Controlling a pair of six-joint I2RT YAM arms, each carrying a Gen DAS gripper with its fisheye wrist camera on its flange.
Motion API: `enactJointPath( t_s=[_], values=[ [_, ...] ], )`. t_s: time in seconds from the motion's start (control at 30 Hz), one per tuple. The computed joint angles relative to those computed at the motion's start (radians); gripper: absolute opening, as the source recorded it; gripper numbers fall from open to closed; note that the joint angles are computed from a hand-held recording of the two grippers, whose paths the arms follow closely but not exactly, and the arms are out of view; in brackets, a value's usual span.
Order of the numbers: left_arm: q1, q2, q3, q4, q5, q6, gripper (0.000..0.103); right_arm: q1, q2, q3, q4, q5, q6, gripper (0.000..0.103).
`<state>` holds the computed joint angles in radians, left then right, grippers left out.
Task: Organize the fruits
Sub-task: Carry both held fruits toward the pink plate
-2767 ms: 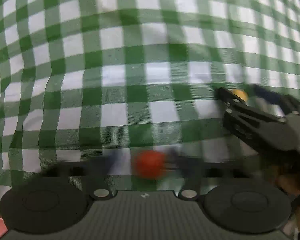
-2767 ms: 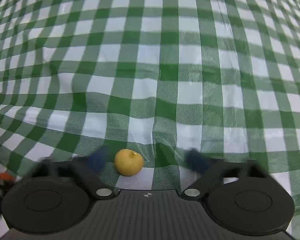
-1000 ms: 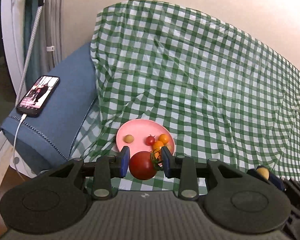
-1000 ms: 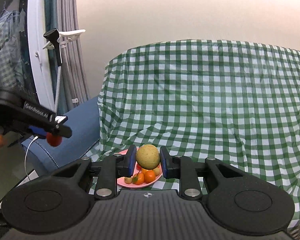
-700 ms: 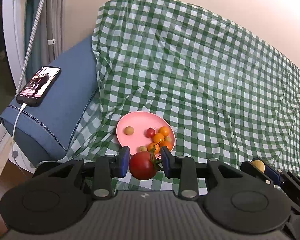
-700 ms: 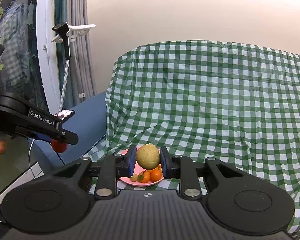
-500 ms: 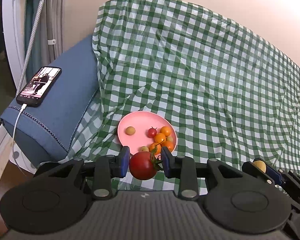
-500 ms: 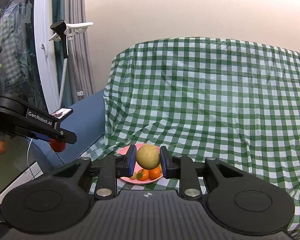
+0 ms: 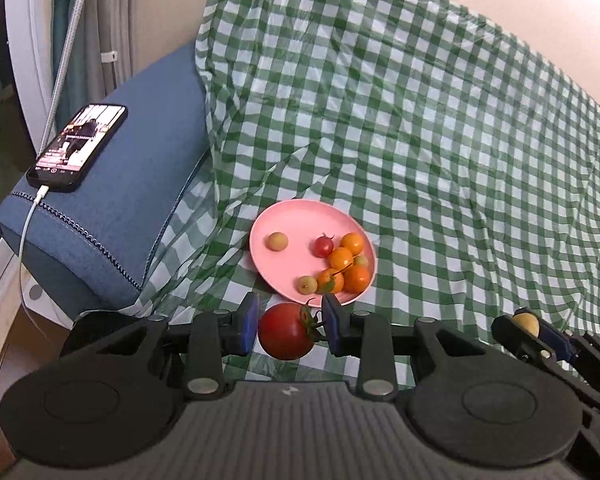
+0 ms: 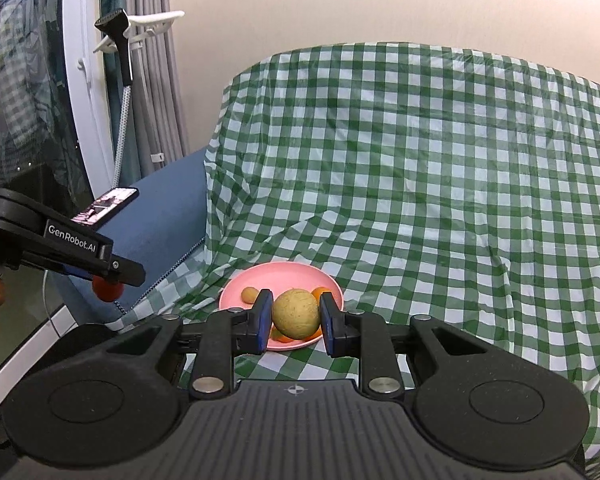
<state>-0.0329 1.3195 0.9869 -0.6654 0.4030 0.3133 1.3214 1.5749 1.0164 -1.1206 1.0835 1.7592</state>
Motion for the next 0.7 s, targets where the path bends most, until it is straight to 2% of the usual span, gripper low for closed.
enactJointPath(
  t_s=[0.3, 0.5, 0.7],
  values=[
    [-0.053, 0.145, 0.082, 0.047, -0.063, -0.048, 0.038, -0.161, -0.096, -0.114, 0.356, -0.04, -0.365, 0.026],
    [-0.097, 0.251, 0.135, 0.082, -0.11, -0.092, 0.038, -0.282, -0.119, -0.186, 0.601, -0.128, -0.595, 0.026],
    [-0.151, 0.388, 0.214, 0.101, -0.169, -0.115, 0.038, -0.427, -0.104, -0.25, 0.82, -0.246, -0.75, 0.026]
  ],
)
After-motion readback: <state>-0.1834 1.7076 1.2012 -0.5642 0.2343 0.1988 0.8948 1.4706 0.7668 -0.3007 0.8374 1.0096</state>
